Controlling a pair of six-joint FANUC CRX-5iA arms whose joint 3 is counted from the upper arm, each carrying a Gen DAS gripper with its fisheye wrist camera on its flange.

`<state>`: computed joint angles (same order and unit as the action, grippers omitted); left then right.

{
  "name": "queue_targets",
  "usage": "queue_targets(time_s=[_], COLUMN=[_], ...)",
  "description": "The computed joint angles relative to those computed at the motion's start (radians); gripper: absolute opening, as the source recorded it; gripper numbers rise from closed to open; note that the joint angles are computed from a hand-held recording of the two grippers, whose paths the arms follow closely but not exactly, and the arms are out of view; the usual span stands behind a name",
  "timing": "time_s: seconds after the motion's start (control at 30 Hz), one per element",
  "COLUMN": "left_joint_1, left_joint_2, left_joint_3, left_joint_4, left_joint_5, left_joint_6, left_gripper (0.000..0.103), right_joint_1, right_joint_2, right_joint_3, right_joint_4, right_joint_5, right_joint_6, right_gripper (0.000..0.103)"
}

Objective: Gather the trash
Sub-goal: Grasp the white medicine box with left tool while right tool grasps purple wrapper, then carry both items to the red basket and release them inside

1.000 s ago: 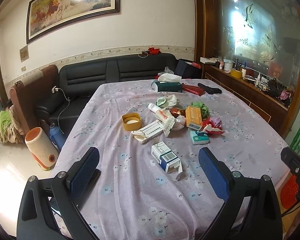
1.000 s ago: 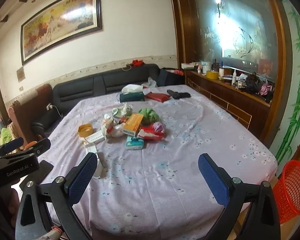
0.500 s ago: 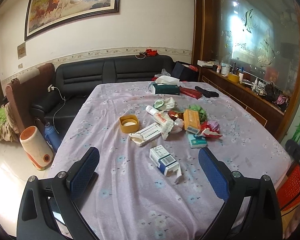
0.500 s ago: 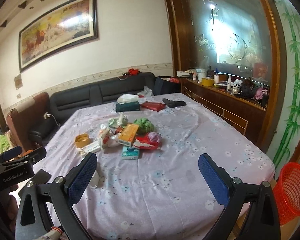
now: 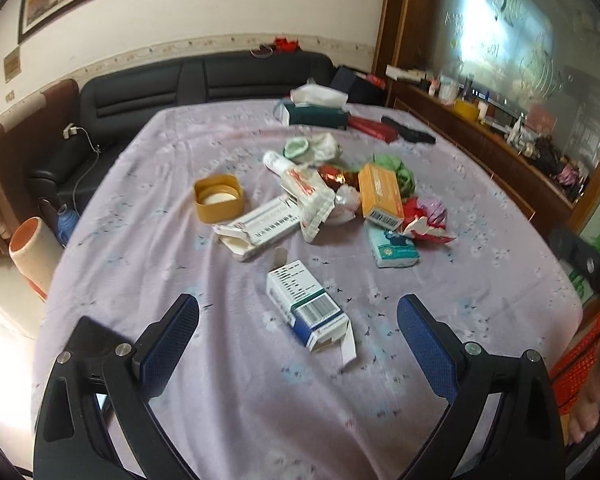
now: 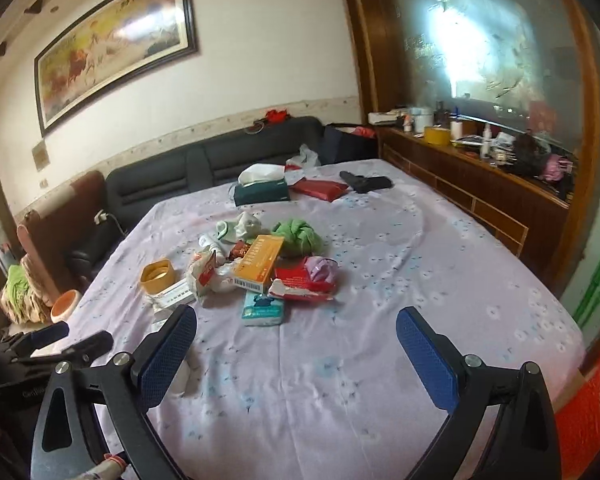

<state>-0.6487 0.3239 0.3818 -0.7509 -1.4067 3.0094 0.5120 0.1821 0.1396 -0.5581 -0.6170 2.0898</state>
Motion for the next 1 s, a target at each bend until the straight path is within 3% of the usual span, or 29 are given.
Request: queue_targets(time_s=[0.13, 0.23, 0.3, 0.37, 0.5, 0.6, 0.63, 0.67, 0.7, 0.73, 0.83, 1.0], left_joint_1=[0.082, 0.123, 0.138, 0.153, 0.176, 0.179, 0.175, 0.172, 0.167, 0.157, 0.112, 0.029], left_joint_2=[0.026, 0.043, 0.049, 0.056, 0.056, 0.051, 0.051, 0.049, 0.044, 0.036, 0.029, 0.032], left_joint_3=[-0.02, -0.031, -0.037, -0.04, -0.058, -0.066, -0.064, -0.063, -0.064, -0.064, -0.036, 0.042], left_joint_4=[0.1, 0.15, 0.166, 0.185, 0.229, 0.234, 0.226, 0.221, 0.213, 0.197, 0.132, 0.022], left_joint_5=[0.076, 0.106, 0.111, 0.119, 0.147, 0.157, 0.152, 0.15, 0.15, 0.15, 0.11, 0.083], left_joint_6=[-0.053, -0.079, -0.076, -0.084, -0.098, -0.093, -0.087, -0.083, -0.074, -0.06, -0.027, -0.013], left_gripper=[0.099, 0.094, 0.085, 0.082, 0.058, 0.049, 0.048, 0.045, 0.041, 0.04, 0.038, 0.037], right_joint_1=[0.006, 0.036, 0.05, 0.064, 0.063, 0.059, 0.057, 0.058, 0.05, 0.044, 0.033, -0.016], right_joint_2=[0.129, 0.25, 0.347, 0.46, 0.64, 0.753, 0.781, 0.799, 0.811, 0.802, 0.685, 0.374], right_joint_3=[0.139, 0.263, 0.371, 0.508, 0.76, 0.94, 0.986, 1.016, 1.038, 1.027, 0.847, 0.462], right_joint_4=[0.015, 0.106, 0.165, 0.24, 0.28, 0.267, 0.255, 0.255, 0.232, 0.22, 0.194, 0.062], right_joint_5=[-0.068, -0.108, -0.155, -0.229, -0.383, -0.518, -0.555, -0.58, -0.6, -0.598, -0.469, -0.214], right_joint_6=[-0.055, -0.16, -0.215, -0.292, -0.364, -0.373, -0.371, -0.372, -0.375, -0.38, -0.339, -0.192], right_gripper=[0.093, 0.086, 0.081, 0.075, 0.068, 0.065, 0.061, 0.045, 0.041, 0.04, 0.037, 0.038])
